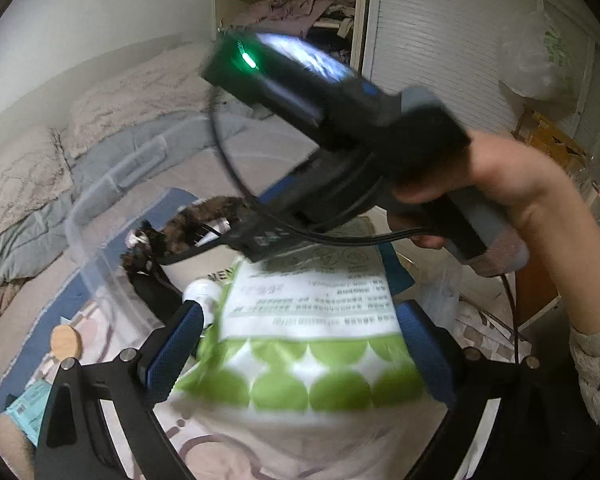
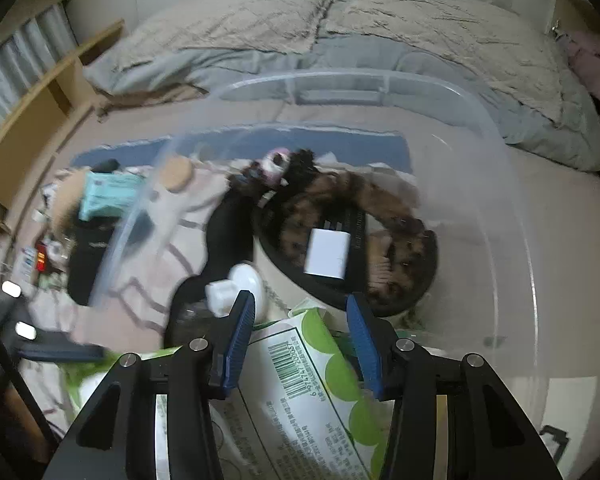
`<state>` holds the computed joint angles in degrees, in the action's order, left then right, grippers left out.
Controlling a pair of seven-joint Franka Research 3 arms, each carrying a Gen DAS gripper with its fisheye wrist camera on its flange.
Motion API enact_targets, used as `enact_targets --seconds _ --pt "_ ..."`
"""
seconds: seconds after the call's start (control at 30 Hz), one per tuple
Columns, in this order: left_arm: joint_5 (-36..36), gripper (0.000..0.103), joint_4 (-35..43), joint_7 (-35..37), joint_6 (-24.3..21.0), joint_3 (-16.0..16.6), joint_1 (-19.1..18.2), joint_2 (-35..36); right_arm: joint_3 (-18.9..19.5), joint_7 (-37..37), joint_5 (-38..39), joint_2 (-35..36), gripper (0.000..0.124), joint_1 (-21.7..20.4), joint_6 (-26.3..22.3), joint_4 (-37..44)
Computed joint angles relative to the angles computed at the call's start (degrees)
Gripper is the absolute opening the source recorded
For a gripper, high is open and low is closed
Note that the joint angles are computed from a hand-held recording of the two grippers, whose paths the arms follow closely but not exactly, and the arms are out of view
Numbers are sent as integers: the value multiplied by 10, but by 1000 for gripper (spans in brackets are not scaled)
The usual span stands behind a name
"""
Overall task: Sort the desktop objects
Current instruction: 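Lower the cotton pad bag into the clear bin and open the left tool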
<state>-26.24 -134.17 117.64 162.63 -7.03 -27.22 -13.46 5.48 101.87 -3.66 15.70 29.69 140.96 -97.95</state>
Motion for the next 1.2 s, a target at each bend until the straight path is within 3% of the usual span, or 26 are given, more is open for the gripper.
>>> enact_targets --seconds 0.3,0.53,0.73,0.9,1.07,1.2 --pt "68 98 -30 -57 -28 9 27 -61 -9 23 -16 -29 48 -13 -11 -35" --pt "109 98 -27 -99 -39 6 30 -52 -3 27 -26 -57 48 -23 -2 -61" --pt "171 98 -16 -145 -52 -22 51 -28 19 -68 44 -95 48 -38 29 -96" --pt "221 98 -3 -204 -67 -39 74 -5 30 -134 85 -120 48 -36 27 -120" --pt "282 98 4 -256 -89 -52 90 10 35 -162 80 -126 48 -29 16 -132" --pt "278 98 3 -254 -93 -46 85 13 36 -174 78 -129 48 -27 16 -144"
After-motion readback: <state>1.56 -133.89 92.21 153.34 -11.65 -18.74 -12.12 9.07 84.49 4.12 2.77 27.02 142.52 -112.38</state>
